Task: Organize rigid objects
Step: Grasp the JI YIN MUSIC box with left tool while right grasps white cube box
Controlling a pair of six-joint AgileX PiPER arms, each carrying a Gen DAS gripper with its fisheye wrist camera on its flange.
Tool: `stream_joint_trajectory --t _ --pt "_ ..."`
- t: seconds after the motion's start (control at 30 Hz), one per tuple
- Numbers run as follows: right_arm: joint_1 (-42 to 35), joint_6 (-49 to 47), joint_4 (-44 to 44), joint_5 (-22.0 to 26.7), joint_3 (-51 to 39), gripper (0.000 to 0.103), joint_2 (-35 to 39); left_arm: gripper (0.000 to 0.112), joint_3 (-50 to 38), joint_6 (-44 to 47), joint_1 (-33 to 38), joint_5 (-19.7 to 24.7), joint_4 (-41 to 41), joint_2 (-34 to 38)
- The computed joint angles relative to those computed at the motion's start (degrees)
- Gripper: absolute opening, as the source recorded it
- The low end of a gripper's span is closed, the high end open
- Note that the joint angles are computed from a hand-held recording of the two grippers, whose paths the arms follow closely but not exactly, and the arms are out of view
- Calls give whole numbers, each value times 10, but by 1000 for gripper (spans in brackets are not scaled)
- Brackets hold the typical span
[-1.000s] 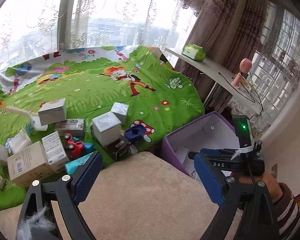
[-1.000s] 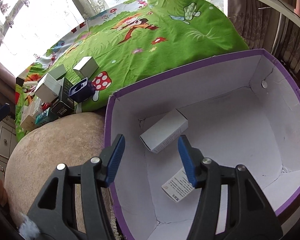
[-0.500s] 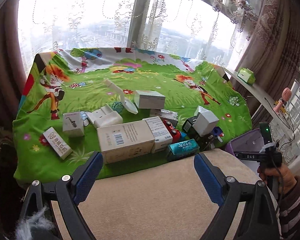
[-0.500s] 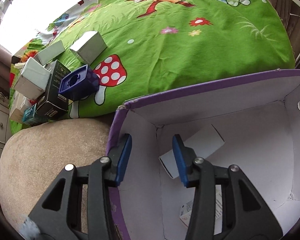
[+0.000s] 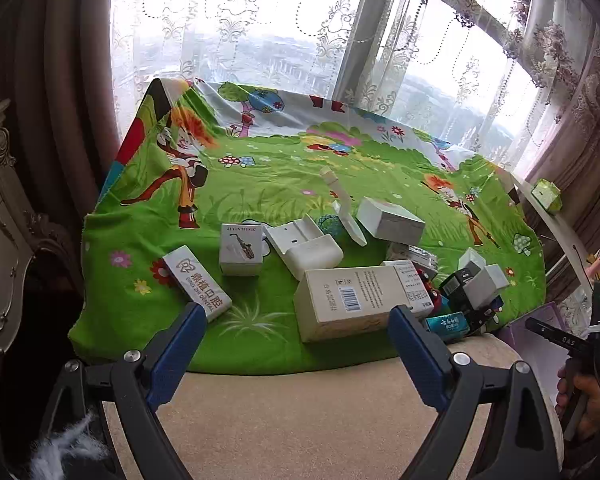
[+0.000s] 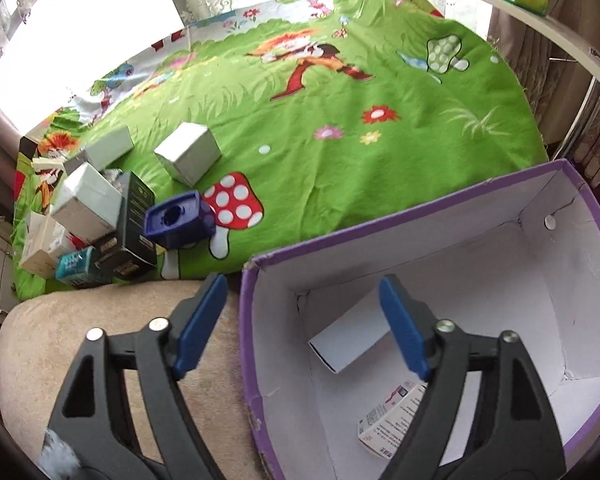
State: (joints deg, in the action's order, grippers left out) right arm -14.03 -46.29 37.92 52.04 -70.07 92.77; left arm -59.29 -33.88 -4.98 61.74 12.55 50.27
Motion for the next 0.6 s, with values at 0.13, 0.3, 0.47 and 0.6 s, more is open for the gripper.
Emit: stream_joint_trajectory --t 0.13,0.3,0.47,0.6 --pt "15 -15 28 17 -4 86 -27 94 -7 53 66 -16 -16 36" --pt "63 -31 58 9 7 86 -68 93 -12 106 118 -43 -32 95" --pt "116 -40 62 -9 17 89 -96 87 -26 164 171 -62 -88 154" --pt "167 -15 37 -30 9 90 -93 86 -39 155 167 -70 -68 183"
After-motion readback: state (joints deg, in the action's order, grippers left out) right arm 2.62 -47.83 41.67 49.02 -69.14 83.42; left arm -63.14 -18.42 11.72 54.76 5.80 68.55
